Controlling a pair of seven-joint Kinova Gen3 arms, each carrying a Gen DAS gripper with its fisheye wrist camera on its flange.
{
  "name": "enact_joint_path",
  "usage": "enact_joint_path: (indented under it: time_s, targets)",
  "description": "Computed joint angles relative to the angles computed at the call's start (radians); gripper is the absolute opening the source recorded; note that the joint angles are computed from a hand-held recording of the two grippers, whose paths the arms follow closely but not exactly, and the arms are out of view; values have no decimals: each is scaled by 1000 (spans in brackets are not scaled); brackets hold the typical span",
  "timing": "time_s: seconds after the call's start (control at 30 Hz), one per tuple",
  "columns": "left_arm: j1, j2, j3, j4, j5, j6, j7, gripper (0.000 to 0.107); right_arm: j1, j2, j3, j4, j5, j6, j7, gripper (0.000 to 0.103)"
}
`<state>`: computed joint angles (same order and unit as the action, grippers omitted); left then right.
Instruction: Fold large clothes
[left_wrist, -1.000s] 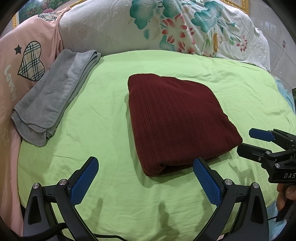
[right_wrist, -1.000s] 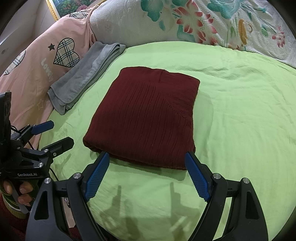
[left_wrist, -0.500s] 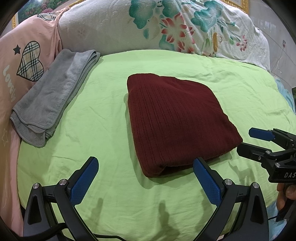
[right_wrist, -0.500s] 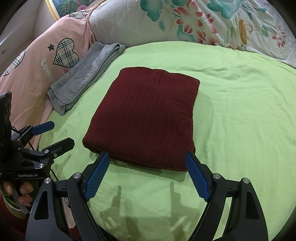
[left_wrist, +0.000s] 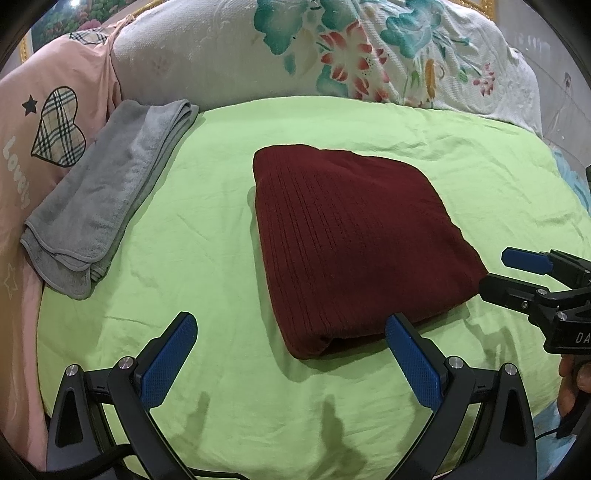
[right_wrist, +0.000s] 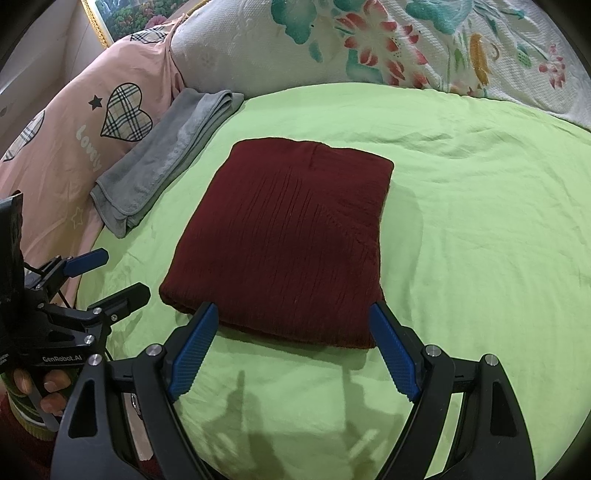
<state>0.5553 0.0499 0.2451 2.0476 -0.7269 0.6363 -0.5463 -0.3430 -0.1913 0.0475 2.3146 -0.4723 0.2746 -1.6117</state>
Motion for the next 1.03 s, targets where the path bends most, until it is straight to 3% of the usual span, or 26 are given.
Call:
enact_joint_path:
  time_s: [0.8,1.03]
  targets:
    - [-23,3,-13,-11,26,-24,-47,102,-13,15,22,-2,-34,-8,38,84]
    - [-49,15,-36,-19,56,-44,-70,102,-60,69,115,-2,-220,-41,218,84]
